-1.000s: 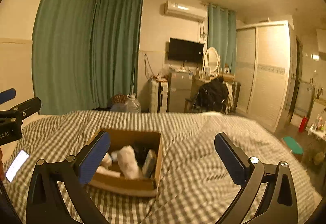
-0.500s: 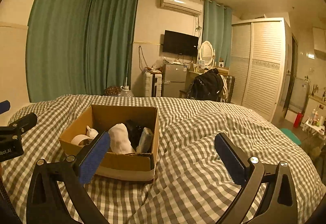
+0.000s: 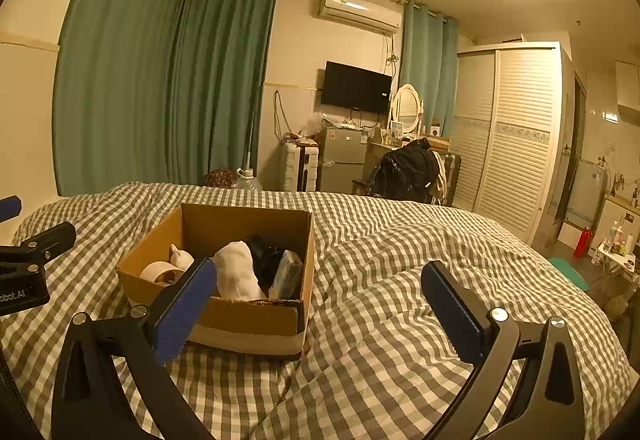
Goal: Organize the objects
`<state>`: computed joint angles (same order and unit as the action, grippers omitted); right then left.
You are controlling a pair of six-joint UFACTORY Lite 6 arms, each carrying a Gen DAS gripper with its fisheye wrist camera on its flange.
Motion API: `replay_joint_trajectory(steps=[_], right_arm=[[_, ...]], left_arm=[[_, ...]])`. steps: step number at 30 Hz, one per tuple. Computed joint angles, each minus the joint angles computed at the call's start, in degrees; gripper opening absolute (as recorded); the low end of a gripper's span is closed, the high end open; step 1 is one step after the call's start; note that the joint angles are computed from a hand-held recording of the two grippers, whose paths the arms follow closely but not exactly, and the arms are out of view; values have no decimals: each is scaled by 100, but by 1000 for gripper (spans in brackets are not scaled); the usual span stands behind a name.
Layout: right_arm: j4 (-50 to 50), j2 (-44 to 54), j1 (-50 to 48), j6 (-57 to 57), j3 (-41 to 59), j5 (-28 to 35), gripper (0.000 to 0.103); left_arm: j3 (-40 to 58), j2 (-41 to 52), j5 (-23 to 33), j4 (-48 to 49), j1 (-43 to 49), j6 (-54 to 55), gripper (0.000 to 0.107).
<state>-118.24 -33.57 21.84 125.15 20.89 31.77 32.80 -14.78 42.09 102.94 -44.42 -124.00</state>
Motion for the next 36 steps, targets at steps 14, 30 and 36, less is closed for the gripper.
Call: replay_joint_trajectory(steps=[14, 30, 36], right_arm=[[-172, 189, -89, 232, 49, -56, 103], [-182, 376, -61, 286, 105, -31, 103], [-180, 402, -35, 294, 94, 4, 103]], left_arm=[[26, 37, 30, -85, -50, 40, 103], [30, 24, 33, -120, -50, 67, 103], [13, 40, 104, -123, -78, 41, 103]])
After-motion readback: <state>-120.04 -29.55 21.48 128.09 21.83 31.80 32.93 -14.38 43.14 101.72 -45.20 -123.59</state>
